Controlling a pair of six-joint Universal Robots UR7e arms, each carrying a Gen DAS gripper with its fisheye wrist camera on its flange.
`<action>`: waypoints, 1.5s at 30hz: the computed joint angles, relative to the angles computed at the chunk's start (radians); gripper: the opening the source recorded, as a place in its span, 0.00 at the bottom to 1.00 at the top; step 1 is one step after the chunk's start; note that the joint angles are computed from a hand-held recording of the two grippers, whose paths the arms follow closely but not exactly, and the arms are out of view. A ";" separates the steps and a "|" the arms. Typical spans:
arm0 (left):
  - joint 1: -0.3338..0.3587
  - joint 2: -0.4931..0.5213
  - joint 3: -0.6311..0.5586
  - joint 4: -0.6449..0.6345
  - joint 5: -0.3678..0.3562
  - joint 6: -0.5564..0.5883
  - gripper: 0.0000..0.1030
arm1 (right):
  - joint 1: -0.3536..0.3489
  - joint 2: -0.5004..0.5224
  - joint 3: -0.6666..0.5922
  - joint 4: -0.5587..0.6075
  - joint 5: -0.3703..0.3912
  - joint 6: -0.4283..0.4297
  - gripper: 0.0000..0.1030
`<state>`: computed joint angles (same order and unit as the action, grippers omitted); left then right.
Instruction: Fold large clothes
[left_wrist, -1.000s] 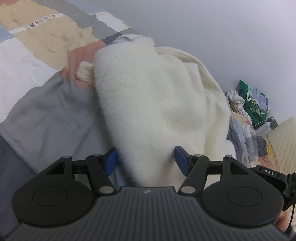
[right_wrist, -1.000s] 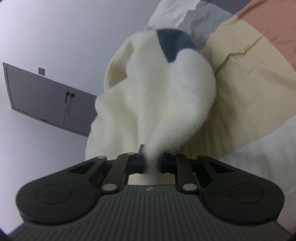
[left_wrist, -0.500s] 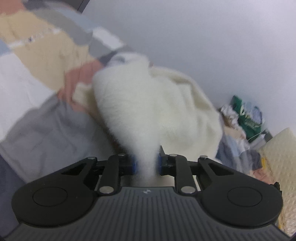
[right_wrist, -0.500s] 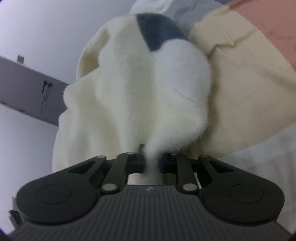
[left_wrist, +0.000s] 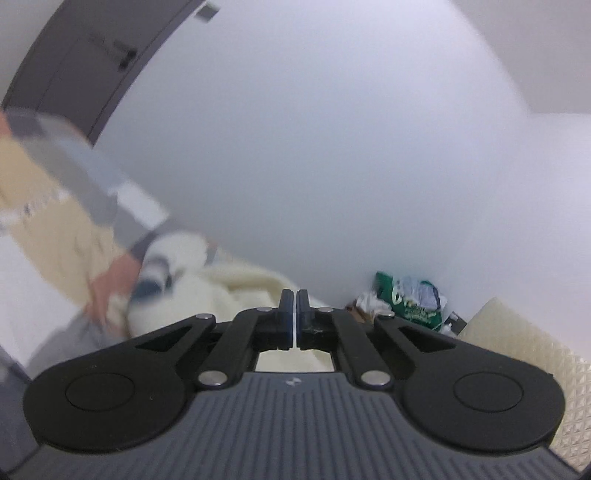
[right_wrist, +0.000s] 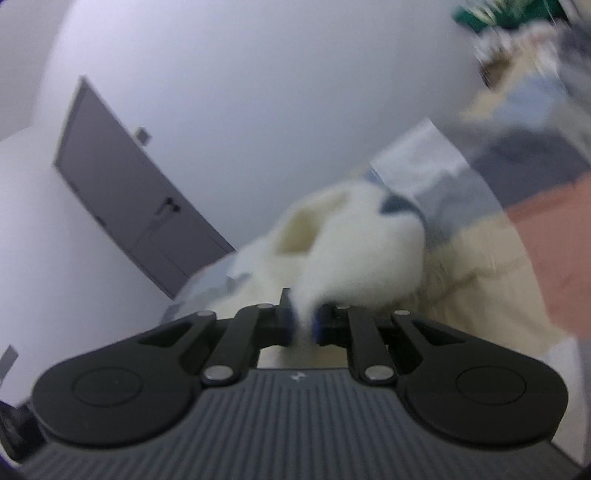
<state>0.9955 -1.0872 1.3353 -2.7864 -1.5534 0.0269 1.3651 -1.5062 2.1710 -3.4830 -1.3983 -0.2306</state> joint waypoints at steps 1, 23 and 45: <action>-0.002 -0.011 0.004 0.003 -0.009 -0.004 0.01 | 0.011 -0.017 0.007 0.009 -0.004 -0.018 0.13; 0.103 0.197 -0.234 0.546 0.019 -0.398 0.50 | -0.012 -0.015 -0.021 0.087 -0.164 0.138 0.13; 0.122 0.269 -0.206 0.324 -0.030 -0.351 0.12 | -0.084 0.026 -0.046 0.091 -0.047 0.145 0.13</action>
